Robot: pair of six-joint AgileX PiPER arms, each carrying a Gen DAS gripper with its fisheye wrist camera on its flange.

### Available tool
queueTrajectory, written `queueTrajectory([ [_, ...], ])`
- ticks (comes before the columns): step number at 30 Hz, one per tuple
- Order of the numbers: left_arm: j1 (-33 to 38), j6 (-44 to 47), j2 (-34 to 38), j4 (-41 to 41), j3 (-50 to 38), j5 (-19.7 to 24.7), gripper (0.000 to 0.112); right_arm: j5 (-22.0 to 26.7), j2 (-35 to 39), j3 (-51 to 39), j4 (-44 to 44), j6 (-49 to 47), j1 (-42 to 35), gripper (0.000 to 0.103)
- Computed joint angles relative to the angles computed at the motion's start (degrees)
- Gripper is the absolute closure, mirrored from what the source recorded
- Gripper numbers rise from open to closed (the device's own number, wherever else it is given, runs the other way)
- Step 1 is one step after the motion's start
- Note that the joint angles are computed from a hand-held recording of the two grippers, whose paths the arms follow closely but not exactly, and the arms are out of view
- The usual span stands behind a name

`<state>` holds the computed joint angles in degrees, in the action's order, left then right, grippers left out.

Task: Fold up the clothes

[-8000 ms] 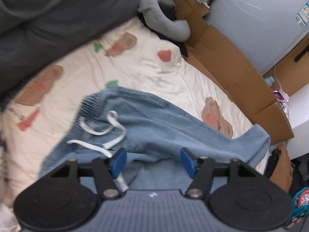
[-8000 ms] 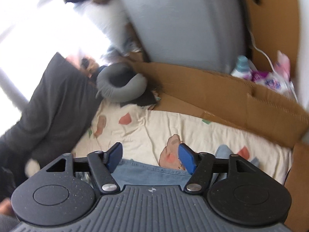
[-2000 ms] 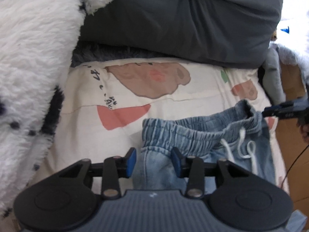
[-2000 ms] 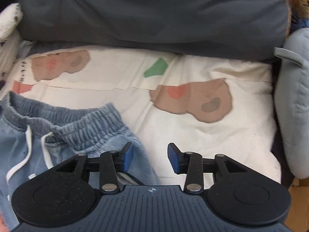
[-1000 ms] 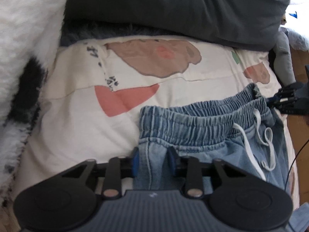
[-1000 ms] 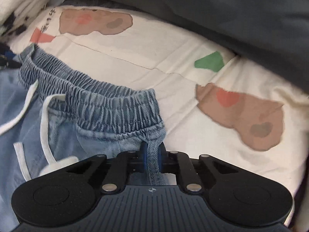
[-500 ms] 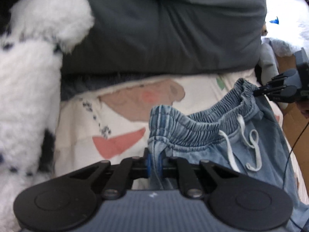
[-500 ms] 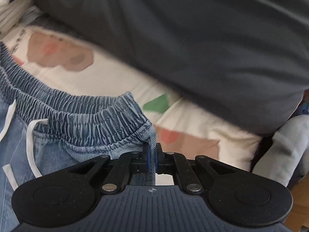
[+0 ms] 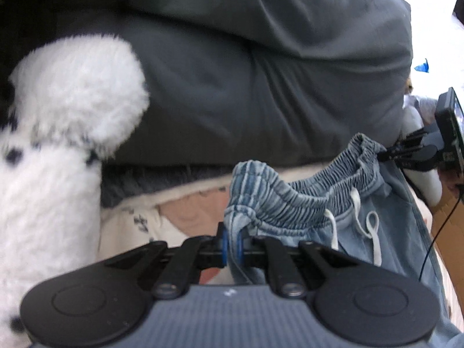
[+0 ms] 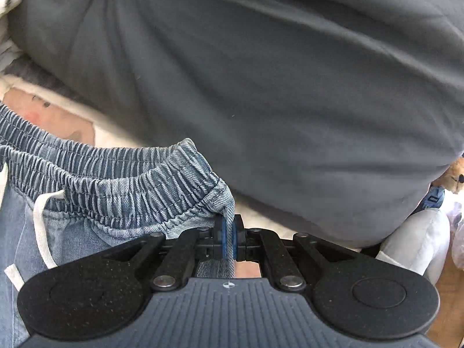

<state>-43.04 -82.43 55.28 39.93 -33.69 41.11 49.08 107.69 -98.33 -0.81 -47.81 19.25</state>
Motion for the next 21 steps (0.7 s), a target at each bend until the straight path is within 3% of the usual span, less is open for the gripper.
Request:
queueTrajectory([
  [7,5.3,3.4,4.3,0.0,-5.1,0.3,0.106,2.3,3.3,-6.1,-0.4,1.6,0.0,0.101],
  [13,12.4,11.4,11.7,-5.7,-6.7,-5.5,0.106,5.1,7.8,-10.5,-0.9,4.6,-0.5,0.099],
  [15,14.0,13.5,14.7,-7.7,-6.5,-7.5,0.105,5.8,9.6,-11.5,0.5,5.4,-1.5,0.076],
  [17,14.9,14.3,16.7,-8.9,-5.9,-8.6,0.102,5.5,10.6,-11.3,1.2,7.1,-2.6,0.071],
  [21,14.0,13.7,15.0,-8.1,-4.2,-8.0,0.094,0.4,7.8,-6.0,4.7,4.8,-5.2,0.065],
])
